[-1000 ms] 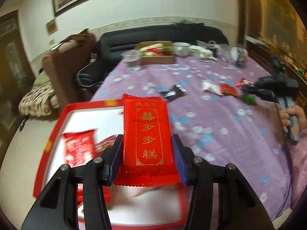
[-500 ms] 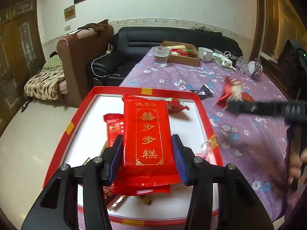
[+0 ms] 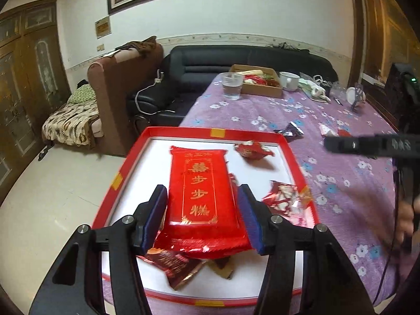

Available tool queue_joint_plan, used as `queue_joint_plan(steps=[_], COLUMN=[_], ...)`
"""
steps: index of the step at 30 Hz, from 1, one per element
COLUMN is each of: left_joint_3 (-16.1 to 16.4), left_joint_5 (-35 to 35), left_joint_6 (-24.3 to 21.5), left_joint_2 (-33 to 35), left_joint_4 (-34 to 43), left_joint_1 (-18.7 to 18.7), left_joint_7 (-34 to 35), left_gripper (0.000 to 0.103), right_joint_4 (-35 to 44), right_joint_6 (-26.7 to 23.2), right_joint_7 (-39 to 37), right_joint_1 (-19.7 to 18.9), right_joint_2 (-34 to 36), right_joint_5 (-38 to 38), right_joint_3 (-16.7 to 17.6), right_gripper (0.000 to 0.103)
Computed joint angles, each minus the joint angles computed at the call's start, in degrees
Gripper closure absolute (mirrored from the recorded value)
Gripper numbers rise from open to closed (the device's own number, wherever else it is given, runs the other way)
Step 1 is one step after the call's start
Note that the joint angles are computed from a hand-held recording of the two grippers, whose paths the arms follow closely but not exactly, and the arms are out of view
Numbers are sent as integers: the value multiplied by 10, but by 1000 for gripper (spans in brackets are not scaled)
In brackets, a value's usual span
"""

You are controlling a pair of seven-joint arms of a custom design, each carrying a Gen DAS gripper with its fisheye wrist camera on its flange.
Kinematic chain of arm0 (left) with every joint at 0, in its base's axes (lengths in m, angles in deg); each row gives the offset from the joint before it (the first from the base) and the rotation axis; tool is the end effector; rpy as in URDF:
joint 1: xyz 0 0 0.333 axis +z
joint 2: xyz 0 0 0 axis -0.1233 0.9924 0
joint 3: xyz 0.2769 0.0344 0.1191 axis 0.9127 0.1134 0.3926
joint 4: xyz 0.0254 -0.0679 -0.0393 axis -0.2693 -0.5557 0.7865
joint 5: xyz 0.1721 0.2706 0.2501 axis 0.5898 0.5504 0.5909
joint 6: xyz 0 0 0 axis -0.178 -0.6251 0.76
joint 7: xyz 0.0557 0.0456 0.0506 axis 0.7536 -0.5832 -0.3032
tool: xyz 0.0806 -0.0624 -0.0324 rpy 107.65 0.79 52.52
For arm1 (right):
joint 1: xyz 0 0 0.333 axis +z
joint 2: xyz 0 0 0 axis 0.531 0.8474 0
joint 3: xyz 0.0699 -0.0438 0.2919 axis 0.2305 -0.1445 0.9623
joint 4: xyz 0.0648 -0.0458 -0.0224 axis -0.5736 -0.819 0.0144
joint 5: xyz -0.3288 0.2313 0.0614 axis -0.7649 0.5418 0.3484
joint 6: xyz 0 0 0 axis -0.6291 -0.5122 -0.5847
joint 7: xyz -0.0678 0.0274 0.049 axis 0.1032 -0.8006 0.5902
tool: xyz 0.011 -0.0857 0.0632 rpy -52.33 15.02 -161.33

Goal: Organize snacks
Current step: 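Withdraw both grippers and grasp the green candy packet with the right gripper, then grasp a red candy packet with the left gripper while the right holds the green packet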

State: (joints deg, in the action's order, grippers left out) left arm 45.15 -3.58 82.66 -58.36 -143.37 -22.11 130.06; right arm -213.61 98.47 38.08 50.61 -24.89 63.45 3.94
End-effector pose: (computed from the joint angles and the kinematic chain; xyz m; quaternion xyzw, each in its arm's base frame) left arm 0.5759 -0.3101 0.5090 -0.4332 0.7899 -0.3686 0.2293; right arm 0.5346 0.1590 0.5208 -0.5604 0.7011 -0.1104 0.4270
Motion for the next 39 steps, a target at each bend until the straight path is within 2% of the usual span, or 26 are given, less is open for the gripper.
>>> queue_joint_plan(steps=[4,5,7,9,12,14,16,18,20,24,27,29,30,31,33,36,39], left_joint_3=[-25,-28,-30,-37,-49,-48,-53,-55,-54,-48,-47,-41,-38,-35,-27,-9,-2], left_joint_5=[-37,-40,-41,-53,-68,-59,-59,-61,-54,-36,-27,-10,-1,9,28,67,90], left_joint_6=[-8,-12,-23,-39,-62,-78,-93,-99,-102,-123,-150,-163,-170,-180,-200,-226,-256], left_joint_2=[5,6,16,24,39,51,61,66,71,91,113,128,137,150,177,219,272], left_joint_4=[8,11,25,43,73,95,114,124,133,162,194,218,233,253,296,364,447], left_joint_1=[2,-1,-10,-15,-25,-39,-49,-55,-66,-86,-99,-113,-121,-129,-146,-178,-206], left_joint_7=[56,63,68,83,110,113,124,133,135,122,115,102,95,88,74,44,31], left_gripper=[47,45,39,39,39,39,39,39,32,28,28,28,28,28,28,28,28], right_joint_4=[-73,-96,-128,-145,-164,-172,-181,-181,-173,-154,-137,-116,-103,-92,-91,-114,-170], right_joint_6=[-31,-48,-80,-115,-156,-157,-138,-139,-153,-172,-200,-235,-263,-289,-298,-284,-200], right_joint_7=[184,236,303,348,393,400,384,376,372,400,438,460,475,487,493,521,548], right_joint_1=[-131,-176,-229,-264,-295,-291,-271,-270,-265,-279,-295,-298,-301,-302,-290,-277,-276], right_joint_2=[-72,-100,-143,-170,-193,-193,-185,-176,-168,-151,-140,-125,-116,-110,-110,-133,-173], right_joint_5=[-185,-236,-285,-313,-335,-330,-310,-310,-309,-362,-432,-487,-522,-551,-563,-560,-519], right_joint_3=[42,57,57,47,27,8,-14,-16,-14,20,49,65,78,87,76,43,-3], right_gripper=[60,59,57,57,56,56,56,56,56,47,47,51,60,63,66,67,67])
